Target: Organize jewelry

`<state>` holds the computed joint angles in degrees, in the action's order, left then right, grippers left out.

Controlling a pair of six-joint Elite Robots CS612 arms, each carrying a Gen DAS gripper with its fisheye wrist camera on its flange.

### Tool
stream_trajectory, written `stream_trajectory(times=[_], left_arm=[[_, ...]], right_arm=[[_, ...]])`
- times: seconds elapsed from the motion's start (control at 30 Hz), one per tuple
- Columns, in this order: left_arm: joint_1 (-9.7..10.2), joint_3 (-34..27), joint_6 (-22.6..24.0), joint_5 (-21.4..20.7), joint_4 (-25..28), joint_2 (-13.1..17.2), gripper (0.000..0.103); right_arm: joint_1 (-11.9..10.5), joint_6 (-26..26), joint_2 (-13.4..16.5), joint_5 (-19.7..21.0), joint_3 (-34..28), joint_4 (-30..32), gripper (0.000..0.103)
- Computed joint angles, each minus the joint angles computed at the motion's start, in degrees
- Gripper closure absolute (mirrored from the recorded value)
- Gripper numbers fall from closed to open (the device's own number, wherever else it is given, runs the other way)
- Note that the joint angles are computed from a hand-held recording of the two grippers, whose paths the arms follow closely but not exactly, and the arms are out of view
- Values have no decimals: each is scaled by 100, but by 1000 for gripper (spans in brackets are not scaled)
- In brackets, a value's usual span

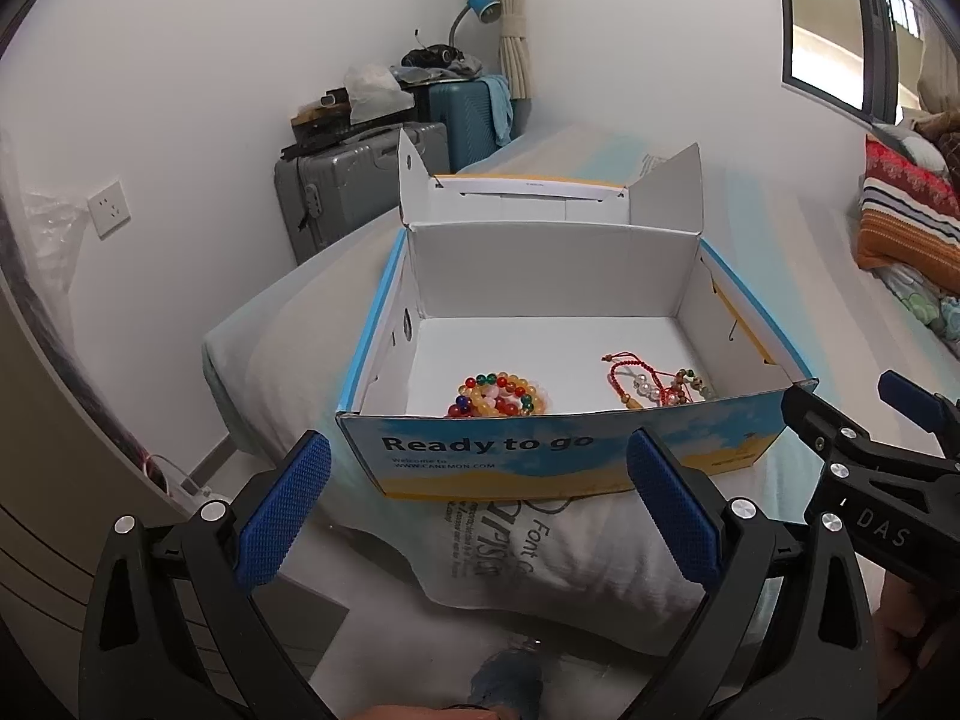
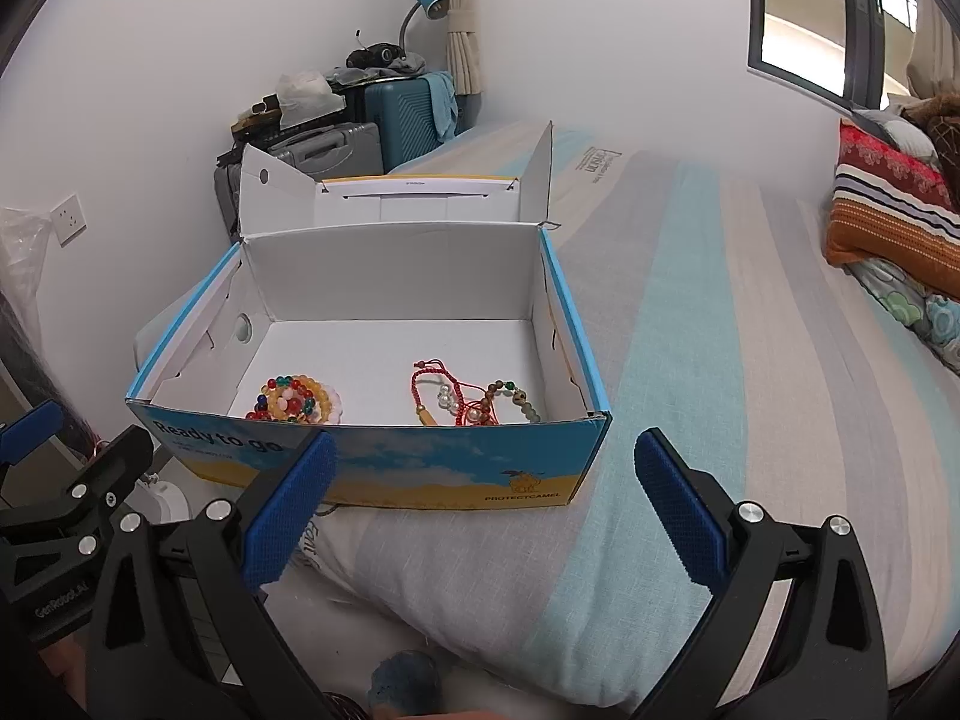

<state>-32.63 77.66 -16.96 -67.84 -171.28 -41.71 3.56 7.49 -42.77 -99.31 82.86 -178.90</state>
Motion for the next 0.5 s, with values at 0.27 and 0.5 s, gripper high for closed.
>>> stream_trajectory(times=[0.27,0.5], left_arm=[[14,-2,-116,-10,-27,-5,6],[26,-18,-193,-11,57,-14,6]], right_arm=[[0,-14,-1,-1,5,7,8],[-3,-29,-6,9,11,4,8]])
